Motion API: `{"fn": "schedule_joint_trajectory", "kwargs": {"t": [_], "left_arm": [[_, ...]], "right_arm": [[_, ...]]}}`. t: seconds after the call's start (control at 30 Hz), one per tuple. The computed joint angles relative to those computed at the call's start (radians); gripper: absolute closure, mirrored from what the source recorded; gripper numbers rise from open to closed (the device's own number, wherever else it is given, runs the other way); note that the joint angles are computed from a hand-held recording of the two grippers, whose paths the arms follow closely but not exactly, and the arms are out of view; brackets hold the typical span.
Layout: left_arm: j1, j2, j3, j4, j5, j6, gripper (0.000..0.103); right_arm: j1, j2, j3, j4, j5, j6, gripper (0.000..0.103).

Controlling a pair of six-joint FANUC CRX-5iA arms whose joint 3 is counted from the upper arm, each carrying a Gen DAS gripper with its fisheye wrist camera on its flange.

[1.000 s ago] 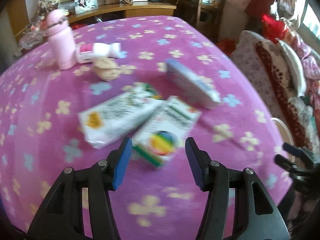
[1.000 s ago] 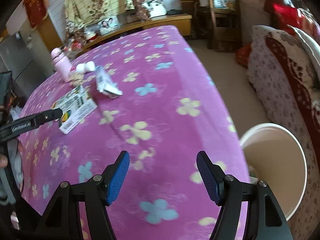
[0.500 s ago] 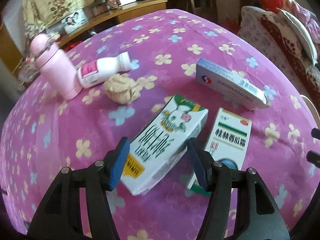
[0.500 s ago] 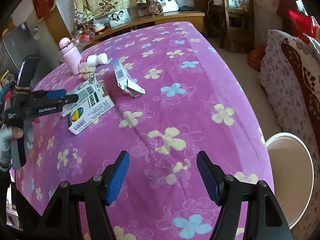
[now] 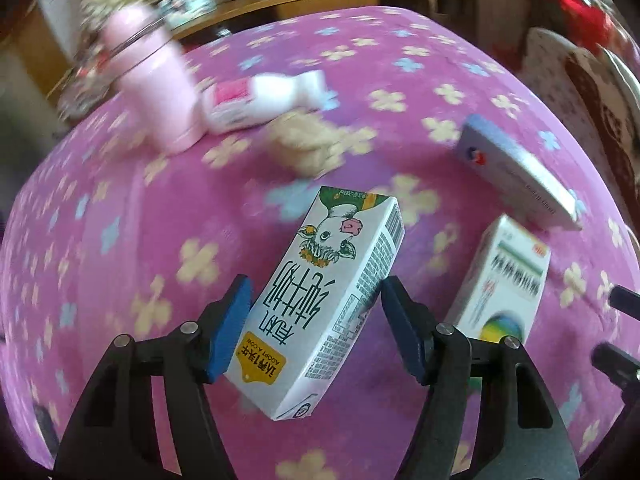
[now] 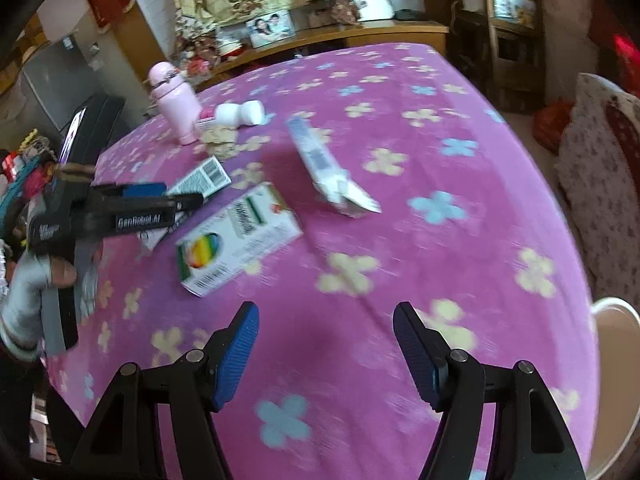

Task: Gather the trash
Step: 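Grasp the white milk carton with left gripper while right grasps rainbow-circle medicine box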

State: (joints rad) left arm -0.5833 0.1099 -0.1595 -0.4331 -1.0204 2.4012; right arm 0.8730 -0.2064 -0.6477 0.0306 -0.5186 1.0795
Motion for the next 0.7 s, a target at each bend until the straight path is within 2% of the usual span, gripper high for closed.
{"fn": "schedule_joint_trajectory", "kwargs": {"t": [0.17,0.27,0.37,0.53,0.67,0.7], "left_arm": [[-0.008,-0.121,-0.120,-0.009,-0.040,0.106,0.038],[-0.029,-0.180,-0.172,-0.028,-0.074,0.162,0.038],[-0.035,-0.231,-0.218,-0.031,-0.078,0.197,0.038],[-0.019,-0.290,-0.270,-0.023,-0.067,0.239,0.038],[-0.028,-0.282,-0.262,-0.033,-0.068,0.275,0.038],[-0.028,-0.282,-0.263,-0.037,-0.064,0.279,0.038]], "right_arm": [[-0.028,0.125,0.159,-0.249,-0.029,0.212,0.036],[-0.036,0.216,0.257,-0.313,-0.068,0.250,0.036],[-0.020,0.289,0.322,-0.290,-0.069,0.202,0.035],[0.036,0.397,0.408,-0.159,-0.077,0.098,0.028],[0.081,0.447,0.437,-0.076,-0.088,0.057,0.028],[0.099,0.441,0.413,-0.023,-0.072,0.025,0.030]]}}
